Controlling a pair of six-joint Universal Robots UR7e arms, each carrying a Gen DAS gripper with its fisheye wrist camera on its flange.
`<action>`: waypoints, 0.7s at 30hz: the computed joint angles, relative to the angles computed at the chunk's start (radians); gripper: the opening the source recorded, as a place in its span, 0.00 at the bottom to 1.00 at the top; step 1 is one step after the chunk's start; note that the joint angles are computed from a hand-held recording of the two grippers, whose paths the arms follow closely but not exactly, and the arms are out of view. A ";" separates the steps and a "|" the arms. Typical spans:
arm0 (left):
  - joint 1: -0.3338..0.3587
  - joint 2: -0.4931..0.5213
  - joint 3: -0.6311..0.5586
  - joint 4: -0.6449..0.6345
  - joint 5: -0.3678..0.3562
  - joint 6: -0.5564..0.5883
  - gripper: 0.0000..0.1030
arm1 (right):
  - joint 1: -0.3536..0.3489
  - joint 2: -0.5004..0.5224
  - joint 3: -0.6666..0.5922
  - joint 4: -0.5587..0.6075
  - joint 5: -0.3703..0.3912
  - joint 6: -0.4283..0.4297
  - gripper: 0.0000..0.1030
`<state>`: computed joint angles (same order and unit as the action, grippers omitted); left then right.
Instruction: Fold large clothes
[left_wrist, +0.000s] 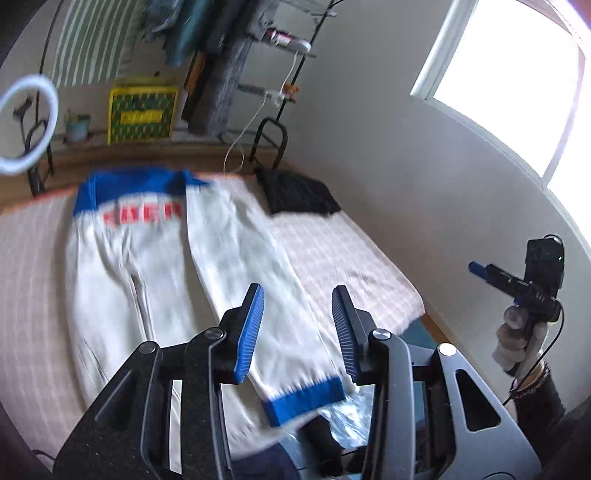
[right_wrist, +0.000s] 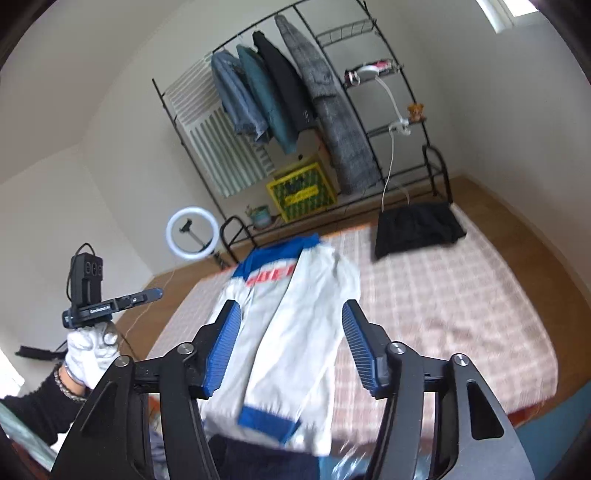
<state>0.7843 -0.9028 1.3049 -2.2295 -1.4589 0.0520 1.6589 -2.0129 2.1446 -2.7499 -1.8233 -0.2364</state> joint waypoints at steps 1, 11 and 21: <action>0.003 -0.012 0.039 -0.003 -0.004 -0.019 0.37 | -0.016 -0.012 0.024 0.018 0.011 0.011 0.56; 0.065 0.006 0.303 -0.058 0.041 -0.204 0.37 | -0.159 0.173 0.067 0.178 0.059 0.039 0.55; 0.123 0.060 0.308 -0.110 -0.072 -0.316 0.05 | -0.201 0.312 0.029 0.254 0.050 0.095 0.39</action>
